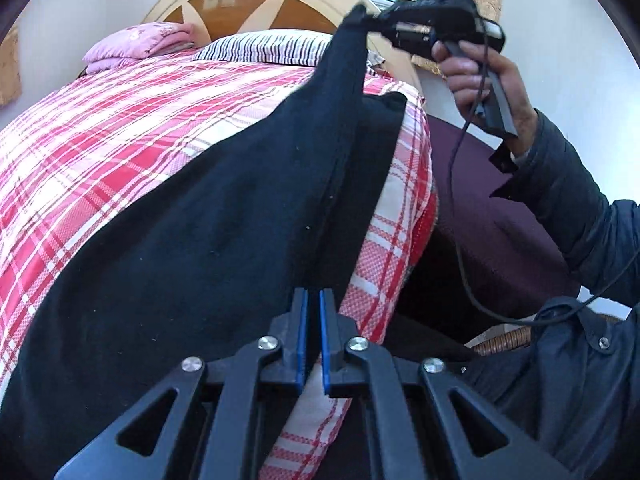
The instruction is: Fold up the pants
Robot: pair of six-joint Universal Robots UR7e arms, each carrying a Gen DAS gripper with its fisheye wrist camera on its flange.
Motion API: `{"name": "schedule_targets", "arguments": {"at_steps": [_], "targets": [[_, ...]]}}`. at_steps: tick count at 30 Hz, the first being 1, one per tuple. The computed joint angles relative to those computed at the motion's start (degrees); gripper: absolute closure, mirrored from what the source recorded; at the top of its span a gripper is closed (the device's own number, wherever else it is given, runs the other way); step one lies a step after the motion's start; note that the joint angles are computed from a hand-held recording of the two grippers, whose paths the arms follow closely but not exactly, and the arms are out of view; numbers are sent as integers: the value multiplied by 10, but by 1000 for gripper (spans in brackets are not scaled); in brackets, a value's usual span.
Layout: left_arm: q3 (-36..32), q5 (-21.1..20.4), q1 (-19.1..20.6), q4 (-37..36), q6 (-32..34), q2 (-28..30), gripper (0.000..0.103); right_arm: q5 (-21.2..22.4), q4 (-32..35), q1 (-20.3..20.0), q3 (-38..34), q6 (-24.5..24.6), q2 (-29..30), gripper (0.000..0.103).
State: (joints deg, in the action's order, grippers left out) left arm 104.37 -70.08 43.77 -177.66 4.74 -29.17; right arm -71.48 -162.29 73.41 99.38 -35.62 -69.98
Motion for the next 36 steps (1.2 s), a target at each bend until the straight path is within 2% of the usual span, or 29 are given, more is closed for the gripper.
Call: {"name": "schedule_targets", "arguments": {"at_steps": [3, 4, 6, 10, 11, 14, 15, 16, 17, 18, 19, 22, 23, 25, 27, 30, 33, 36], "targets": [[5, -3, 4, -6, -1, -2, 96, 10, -3, -8, 22, -39, -21, 99], [5, -8, 6, -6, -1, -2, 96, -12, -11, -17, 32, -38, -28, 99], [4, -12, 8, -3, -3, -2, 96, -57, -28, -33, 39, -12, -30, 99], [0, -14, 8, 6, -4, 0, 96, -43, -10, -91, 43, 31, -35, 99], [1, -9, 5, 8, -5, -1, 96, -39, 2, -96, 41, 28, -34, 99], [13, -3, -1, -7, -9, -13, 96, -74, -4, -84, 37, 18, -28, 96], [18, 4, -3, -14, -10, -17, 96, -78, -8, -82, 37, 19, -30, 91], [26, 19, -8, -23, -9, -21, 96, -86, -33, -79, 44, 24, -35, 75], [31, 30, -10, -30, -6, -24, 96, -95, -53, -78, 50, 28, -39, 52], [35, 37, -11, -35, -4, -26, 96, -110, -74, -75, 57, 35, -44, 43], [39, 37, -10, -37, -6, -28, 96, -116, -99, -75, 67, 51, -53, 40], [47, 40, -5, -30, -13, -31, 96, -66, -66, -82, 82, 73, -80, 40], [49, 45, -5, -28, -15, -31, 96, -51, -33, -76, 89, 54, -89, 40], [58, 64, -8, -21, -17, -33, 96, -47, 41, -57, 97, 13, -94, 40], [70, 71, -10, -22, -20, -41, 96, -54, 121, -39, 100, -19, -88, 40], [92, 89, -12, -23, -34, -53, 89, -110, 184, -8, 109, -33, -54, 49], [107, 95, -8, -26, -45, -56, 82, -145, 195, 3, 113, -22, -27, 55], [112, 96, -2, -40, -50, -52, 78, -151, 184, 1, 107, -4, -8, 57]]}}
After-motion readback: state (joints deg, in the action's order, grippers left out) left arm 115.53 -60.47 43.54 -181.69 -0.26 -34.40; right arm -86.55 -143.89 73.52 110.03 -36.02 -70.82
